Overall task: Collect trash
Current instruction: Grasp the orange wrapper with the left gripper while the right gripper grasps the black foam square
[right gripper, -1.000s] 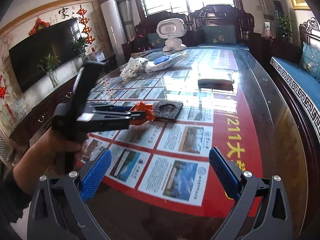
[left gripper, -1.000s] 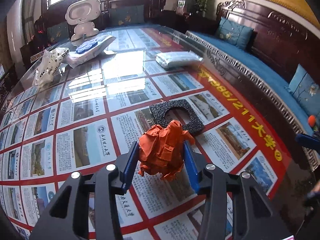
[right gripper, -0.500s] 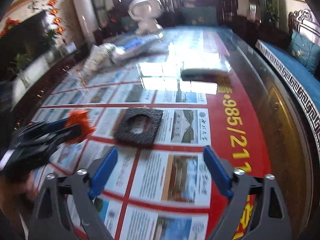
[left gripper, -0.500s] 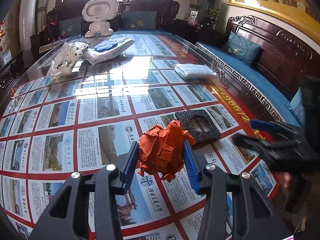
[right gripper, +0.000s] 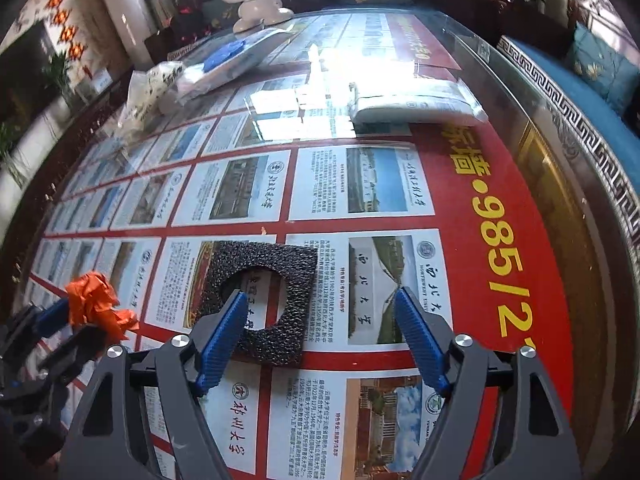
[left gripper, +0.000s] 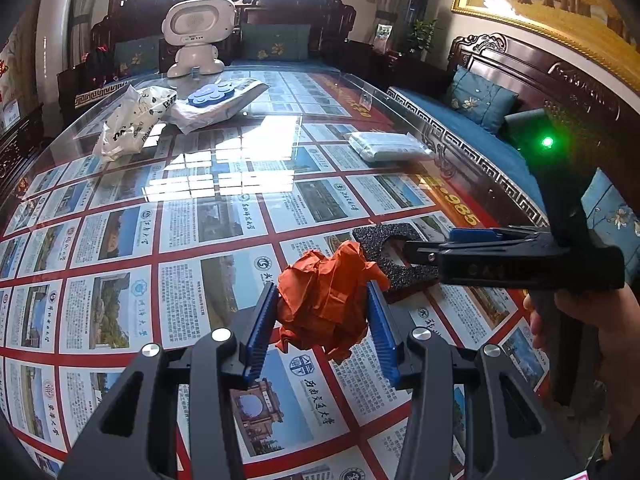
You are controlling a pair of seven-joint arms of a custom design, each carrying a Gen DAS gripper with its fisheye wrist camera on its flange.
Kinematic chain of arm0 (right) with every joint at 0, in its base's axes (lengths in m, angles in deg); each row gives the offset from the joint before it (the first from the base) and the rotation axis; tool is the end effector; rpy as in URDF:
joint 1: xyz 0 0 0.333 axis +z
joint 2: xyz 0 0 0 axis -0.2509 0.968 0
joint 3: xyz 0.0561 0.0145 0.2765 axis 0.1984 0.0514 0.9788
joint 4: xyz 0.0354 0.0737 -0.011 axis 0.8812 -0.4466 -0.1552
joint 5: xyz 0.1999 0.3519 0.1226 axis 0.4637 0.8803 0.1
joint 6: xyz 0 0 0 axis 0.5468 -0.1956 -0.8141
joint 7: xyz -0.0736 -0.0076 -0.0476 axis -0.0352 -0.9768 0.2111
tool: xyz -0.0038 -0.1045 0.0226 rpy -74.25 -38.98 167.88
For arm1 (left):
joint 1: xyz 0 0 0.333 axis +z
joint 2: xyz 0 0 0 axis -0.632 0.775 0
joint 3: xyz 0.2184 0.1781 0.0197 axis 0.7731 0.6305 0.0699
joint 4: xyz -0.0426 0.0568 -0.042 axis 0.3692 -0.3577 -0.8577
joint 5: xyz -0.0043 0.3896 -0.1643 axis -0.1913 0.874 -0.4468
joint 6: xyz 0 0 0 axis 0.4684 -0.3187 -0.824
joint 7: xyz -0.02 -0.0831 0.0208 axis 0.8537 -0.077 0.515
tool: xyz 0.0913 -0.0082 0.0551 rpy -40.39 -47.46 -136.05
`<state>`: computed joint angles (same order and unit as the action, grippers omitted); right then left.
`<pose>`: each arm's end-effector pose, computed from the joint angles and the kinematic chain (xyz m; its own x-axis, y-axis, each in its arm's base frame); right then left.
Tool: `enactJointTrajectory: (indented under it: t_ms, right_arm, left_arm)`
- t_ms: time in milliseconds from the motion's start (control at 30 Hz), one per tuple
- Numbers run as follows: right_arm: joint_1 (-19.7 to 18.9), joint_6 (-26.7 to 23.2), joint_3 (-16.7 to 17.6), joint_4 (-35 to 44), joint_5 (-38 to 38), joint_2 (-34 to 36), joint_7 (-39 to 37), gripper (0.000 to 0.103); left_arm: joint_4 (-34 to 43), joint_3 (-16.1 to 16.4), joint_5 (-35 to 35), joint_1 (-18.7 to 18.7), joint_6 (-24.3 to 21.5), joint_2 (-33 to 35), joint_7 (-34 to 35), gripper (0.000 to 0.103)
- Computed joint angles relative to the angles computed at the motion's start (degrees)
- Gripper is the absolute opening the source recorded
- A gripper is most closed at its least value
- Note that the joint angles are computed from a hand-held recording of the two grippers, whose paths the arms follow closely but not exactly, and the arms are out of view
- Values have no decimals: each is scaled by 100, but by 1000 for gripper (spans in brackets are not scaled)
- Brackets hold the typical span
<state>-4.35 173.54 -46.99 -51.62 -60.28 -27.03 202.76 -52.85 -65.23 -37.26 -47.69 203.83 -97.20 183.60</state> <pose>0.5358 0.1197 0.4925 -0.2704 -0.9564 -0.1101 -0.8088 0.2877 -0.5129 0.5567 -0.1446 0.5168 -0.6541 -0.7410 0.1523 -0.6017 0.3876 -0.6984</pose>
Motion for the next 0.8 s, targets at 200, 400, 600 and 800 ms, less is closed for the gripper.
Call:
enactJointTrajectory:
  t_ms: [200,400,600,800]
  right_arm:
    - [18,-56,85,2,-359,10,-167,51]
    - [47,283,114,-226,-486,-134,-504,11]
    - [127,827,18,-905,-217,-734,-672,11]
    - [187,865,143,-1847,-166,-1932,-739,11]
  left_arm:
    - [1,-10,41,7,28,5,-2,46]
    - [-62,15,22,2,-22,-62,-25,46]
    - [-293,67,-31,-29,-90,-329,124,46]
    - [-918,219,-87,-111,-299,-1045,369,46]
